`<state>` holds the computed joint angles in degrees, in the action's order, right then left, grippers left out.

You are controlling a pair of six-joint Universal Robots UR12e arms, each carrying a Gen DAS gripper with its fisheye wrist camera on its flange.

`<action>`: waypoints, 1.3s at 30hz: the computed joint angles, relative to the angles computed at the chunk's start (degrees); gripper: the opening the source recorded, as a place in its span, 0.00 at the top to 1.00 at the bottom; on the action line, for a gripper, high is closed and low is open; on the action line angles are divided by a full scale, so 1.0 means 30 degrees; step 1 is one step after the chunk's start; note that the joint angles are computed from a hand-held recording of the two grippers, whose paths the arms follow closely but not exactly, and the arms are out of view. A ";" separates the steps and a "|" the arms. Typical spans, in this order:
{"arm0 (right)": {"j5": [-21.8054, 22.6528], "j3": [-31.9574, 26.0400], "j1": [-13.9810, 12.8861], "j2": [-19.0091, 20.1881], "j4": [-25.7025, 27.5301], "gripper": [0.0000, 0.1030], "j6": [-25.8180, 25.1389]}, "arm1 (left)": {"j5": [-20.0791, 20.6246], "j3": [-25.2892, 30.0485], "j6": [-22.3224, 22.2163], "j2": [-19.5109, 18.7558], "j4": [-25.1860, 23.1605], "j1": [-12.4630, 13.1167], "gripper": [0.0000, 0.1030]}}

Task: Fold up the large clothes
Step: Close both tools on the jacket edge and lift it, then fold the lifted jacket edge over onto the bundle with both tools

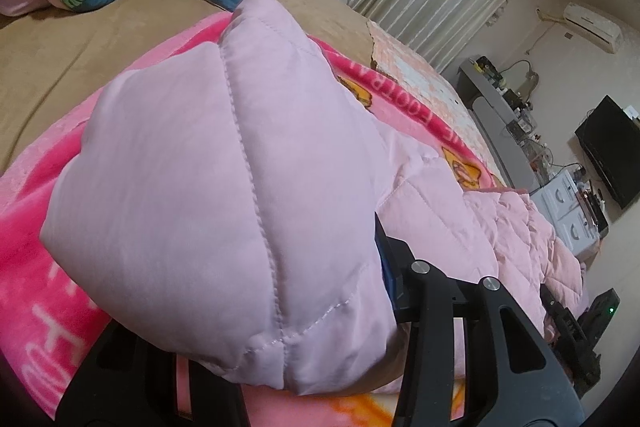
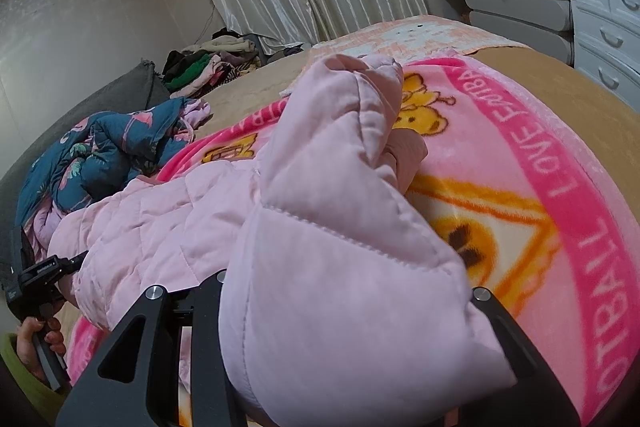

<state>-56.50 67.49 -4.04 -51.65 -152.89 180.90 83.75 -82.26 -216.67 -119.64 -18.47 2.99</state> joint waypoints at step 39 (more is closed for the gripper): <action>0.0324 0.3417 -0.0426 -0.2080 0.0010 0.63 -0.1165 | 0.0622 -0.1486 0.1006 0.0943 -0.0348 0.0126 0.62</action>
<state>-55.53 77.74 -5.32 -57.89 -152.86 177.40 85.61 -86.72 -213.65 -116.81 -19.52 3.37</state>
